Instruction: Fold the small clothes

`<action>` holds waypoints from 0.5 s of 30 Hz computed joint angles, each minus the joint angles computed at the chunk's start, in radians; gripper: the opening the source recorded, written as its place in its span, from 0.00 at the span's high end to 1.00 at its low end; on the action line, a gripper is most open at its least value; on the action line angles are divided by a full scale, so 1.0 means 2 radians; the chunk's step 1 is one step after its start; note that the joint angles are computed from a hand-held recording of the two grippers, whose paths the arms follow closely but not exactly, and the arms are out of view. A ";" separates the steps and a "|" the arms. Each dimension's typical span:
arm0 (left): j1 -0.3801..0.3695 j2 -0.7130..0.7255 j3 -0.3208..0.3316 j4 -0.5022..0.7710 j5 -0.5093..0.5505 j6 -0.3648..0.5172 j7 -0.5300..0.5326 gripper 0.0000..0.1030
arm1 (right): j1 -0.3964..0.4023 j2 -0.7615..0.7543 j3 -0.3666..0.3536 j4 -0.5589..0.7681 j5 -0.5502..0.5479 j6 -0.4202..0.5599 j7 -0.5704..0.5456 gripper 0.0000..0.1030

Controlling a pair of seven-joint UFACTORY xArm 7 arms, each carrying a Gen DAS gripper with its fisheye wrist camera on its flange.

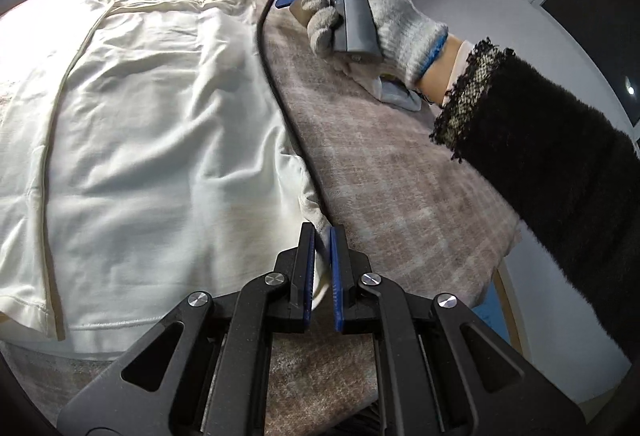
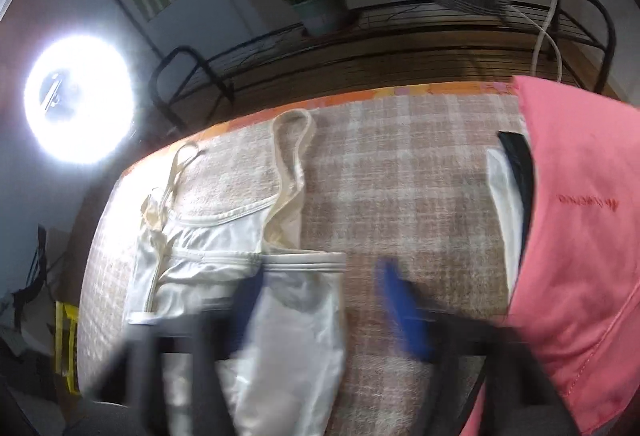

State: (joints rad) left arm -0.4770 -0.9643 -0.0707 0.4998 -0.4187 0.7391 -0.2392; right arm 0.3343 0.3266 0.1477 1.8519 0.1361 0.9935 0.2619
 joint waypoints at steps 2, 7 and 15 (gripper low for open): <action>-0.002 0.001 0.002 0.000 -0.001 -0.001 0.002 0.95 | -0.004 0.011 0.004 0.007 0.014 0.020 -0.006 0.45; -0.004 -0.003 0.005 -0.002 -0.005 -0.001 0.003 0.95 | -0.001 0.036 0.002 0.040 0.018 0.058 0.005 0.97; 0.023 -0.063 0.026 -0.025 -0.007 0.029 -0.013 0.95 | 0.053 0.119 -0.010 0.238 -0.049 0.168 0.022 1.00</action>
State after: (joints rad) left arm -0.4317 -1.0909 -0.0192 0.4503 -0.4334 0.7970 -0.2651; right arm 0.4393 0.5640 0.1281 2.3286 0.0390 1.3298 0.3068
